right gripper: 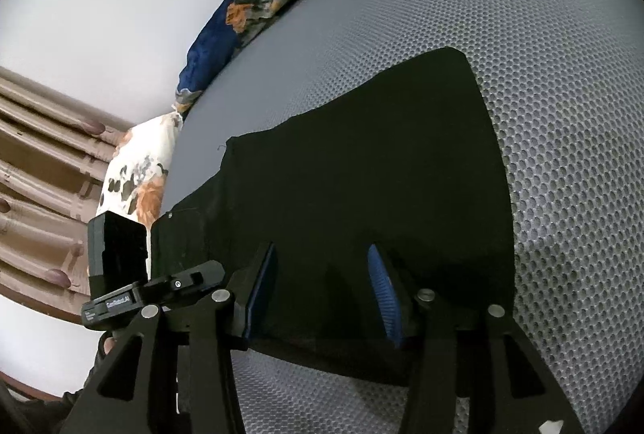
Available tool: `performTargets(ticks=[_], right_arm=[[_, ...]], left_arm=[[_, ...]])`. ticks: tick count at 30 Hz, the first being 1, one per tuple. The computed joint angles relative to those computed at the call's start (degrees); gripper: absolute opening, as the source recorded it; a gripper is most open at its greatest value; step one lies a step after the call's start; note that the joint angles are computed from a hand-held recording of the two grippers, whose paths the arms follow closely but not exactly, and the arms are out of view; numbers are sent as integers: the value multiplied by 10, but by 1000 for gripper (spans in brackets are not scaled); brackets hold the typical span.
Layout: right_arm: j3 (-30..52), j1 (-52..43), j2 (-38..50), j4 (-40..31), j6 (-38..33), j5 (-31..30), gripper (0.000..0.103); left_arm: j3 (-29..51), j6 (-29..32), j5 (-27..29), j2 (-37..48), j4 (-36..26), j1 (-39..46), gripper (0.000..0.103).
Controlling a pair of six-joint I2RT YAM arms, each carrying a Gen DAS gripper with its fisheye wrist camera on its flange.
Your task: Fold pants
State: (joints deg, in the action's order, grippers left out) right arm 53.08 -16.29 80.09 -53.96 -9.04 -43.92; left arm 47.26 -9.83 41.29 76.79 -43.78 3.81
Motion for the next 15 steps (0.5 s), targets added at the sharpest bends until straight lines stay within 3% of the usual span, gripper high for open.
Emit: performTargets(ticks=[3,5,7,8,10,15], right_arm=[[-2,1,-3,2,-2,3,46],[-4,5,-7,7,1,6,46],[-8,8,-11,12,4,10,46],[-9,10,-13,14,7,13,46],[-12,14,-17,21,15,22,47],[-14,9,-22,34,21,48,47]], left_arm=[[2,-19,6,6,16,-5,70],[-2,-20,1,6,18,-6,41],[-2,-33,-31,11,21,-23,21],[-5,-36,-41,7,24,-26,17],[-5,-33,-44,5,22,-23,10],[-8,-32,-66,-38,16,-40,7]])
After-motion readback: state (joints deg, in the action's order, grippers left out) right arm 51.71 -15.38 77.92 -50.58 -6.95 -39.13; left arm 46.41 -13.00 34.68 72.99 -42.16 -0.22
